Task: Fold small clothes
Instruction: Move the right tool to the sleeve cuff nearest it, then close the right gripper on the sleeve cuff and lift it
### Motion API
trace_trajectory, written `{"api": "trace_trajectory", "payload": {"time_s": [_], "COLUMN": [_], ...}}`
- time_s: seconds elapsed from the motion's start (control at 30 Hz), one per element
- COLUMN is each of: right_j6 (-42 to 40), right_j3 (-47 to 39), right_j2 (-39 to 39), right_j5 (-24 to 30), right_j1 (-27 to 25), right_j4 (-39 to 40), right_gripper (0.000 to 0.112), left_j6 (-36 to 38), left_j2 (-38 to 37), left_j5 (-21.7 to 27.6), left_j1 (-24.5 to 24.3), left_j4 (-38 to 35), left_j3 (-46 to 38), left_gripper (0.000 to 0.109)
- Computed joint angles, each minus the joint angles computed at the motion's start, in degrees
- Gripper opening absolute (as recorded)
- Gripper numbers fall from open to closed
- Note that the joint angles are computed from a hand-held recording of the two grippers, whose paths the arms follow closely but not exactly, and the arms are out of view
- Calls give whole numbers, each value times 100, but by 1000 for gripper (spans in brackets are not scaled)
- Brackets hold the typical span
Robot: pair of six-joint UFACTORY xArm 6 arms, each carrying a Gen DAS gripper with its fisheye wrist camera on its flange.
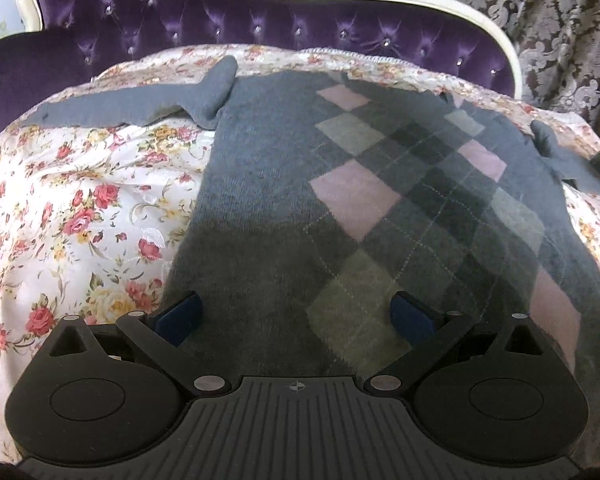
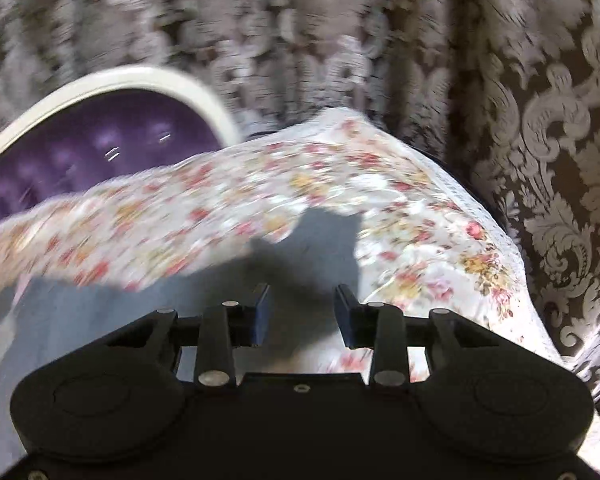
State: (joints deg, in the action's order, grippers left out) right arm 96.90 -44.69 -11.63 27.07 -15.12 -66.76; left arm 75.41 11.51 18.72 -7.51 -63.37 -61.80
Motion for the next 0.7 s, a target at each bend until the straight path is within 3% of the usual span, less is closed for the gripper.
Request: {"api": "trace_trajectory", "payload": {"time_s": [0.07,0.2,0.27,0.4,0.7], "right_j6": [314,280,292,415,744], "right_j3": [-106,-477,-611,-842,-1234], "right_j2": [225,828,1046,1389,1919], "right_j5": [-399,-676,-711,-818,-1196], "right_j1": [-378,-766,-852,-981,-1132], "right_j4": [-166,25,69,-44,-597], "right_gripper": [47,49,49,61,67], "left_j6": [353,662,642,754,722], "left_j2": [-10,-6,3,5,16], "left_j5": [-23,-89,-81,-88,-127], "left_j1": [2,-42,-43,-43,-64], "left_j4": [-386,-720,-703,-806,-767], "left_j3": [24,31,29,39,43], "left_gripper": [103,103,103,103,103]}}
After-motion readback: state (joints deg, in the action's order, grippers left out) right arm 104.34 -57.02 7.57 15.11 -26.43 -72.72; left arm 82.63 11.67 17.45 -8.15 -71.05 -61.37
